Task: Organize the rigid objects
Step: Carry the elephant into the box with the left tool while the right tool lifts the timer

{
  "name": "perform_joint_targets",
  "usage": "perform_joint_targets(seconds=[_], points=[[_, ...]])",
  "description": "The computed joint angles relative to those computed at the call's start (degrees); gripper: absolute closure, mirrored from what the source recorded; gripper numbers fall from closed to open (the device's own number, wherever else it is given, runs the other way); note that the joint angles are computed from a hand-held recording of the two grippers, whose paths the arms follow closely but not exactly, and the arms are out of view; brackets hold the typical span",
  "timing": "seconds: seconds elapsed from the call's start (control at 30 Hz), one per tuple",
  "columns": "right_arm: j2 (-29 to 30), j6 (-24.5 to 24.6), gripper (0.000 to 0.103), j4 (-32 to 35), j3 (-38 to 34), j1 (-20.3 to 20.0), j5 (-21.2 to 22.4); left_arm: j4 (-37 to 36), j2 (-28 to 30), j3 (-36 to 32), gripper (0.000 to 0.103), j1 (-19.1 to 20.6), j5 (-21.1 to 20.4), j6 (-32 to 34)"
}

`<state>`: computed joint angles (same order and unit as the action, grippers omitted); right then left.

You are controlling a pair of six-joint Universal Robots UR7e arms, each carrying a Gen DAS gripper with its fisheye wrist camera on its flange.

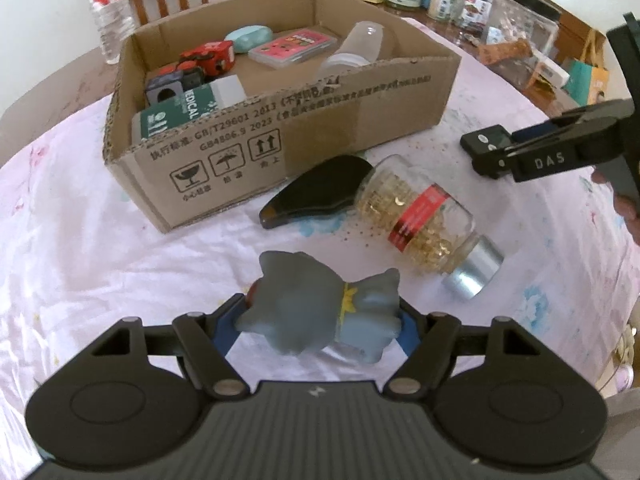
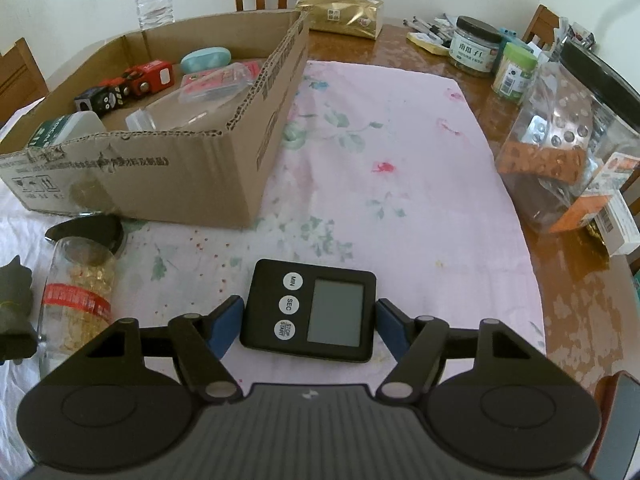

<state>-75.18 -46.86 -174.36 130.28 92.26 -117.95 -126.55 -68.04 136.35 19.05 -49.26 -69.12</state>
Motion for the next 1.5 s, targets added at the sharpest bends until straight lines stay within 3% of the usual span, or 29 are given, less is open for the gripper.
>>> perform_joint_targets(seconds=[0.3, 0.6, 1.0, 1.23, 1.5], points=[[1.2, 0.9, 0.026, -2.7, 0.2, 0.2, -0.3, -2.3, 0.2, -0.1, 0.028, 1.1, -0.2, 8.2], [1.8, 1.4, 0.028, -3.3, -0.1, 0.5, -1.0, -0.5, -0.2, -0.5, 0.03, 0.8, -0.3, 5.4], [-1.9, 1.4, 0.028, 4.5, -1.3, 1.9, -1.4, 10.1, -2.7, -5.0, 0.031, -0.6, -0.5, -0.9], [-4.9, -1.8, 0.028, 8.2, -2.1, 3.9, 0.0, 11.2, -2.4, -8.2, 0.031, -0.9, 3.0, 0.4], [-6.2, -6.0, 0.028, 10.7, -4.8, 7.2, 3.0, 5.8, 0.3, -11.9, 0.03, 2.1, 10.5, 9.7]])
